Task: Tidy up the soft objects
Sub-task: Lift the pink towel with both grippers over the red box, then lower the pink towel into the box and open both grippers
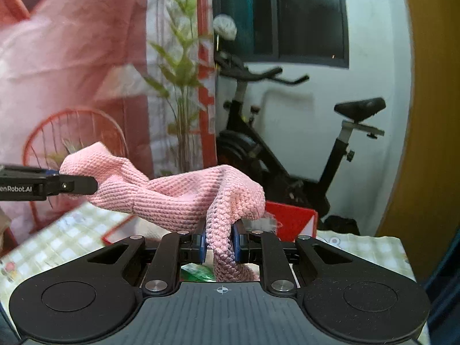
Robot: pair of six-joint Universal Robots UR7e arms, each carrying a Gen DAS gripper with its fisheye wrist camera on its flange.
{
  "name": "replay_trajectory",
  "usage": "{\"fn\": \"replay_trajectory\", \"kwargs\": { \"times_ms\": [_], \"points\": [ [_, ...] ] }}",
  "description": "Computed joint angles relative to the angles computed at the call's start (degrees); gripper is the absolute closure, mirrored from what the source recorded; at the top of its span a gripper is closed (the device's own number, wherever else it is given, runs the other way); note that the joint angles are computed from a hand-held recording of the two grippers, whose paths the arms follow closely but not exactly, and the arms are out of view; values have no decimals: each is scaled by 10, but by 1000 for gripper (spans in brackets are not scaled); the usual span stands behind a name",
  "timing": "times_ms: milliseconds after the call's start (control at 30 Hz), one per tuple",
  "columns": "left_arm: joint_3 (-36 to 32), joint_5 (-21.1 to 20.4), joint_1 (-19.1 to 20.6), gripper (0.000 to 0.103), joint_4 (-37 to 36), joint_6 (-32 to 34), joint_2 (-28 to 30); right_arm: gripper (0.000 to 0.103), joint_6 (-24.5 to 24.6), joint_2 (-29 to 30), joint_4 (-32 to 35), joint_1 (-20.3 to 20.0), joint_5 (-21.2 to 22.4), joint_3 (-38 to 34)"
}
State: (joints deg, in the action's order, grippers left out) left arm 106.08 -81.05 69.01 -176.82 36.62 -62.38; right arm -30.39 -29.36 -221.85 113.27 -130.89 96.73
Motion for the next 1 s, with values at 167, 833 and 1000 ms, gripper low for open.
{"fn": "replay_trajectory", "kwargs": {
  "times_ms": [167, 833, 1000],
  "points": [
    [-65, 55, -2, 74, 100, 1, 51, 87, 34, -3, 122, -25, -19, -26],
    [-163, 108, 14, 21, 227, -29, 123, 71, 120, 19, 234, -63, -24, -76],
    [-133, 94, 5, 6, 192, -38, 92, 43, 102, 12, 161, -50, -28, -55]
  ]
}}
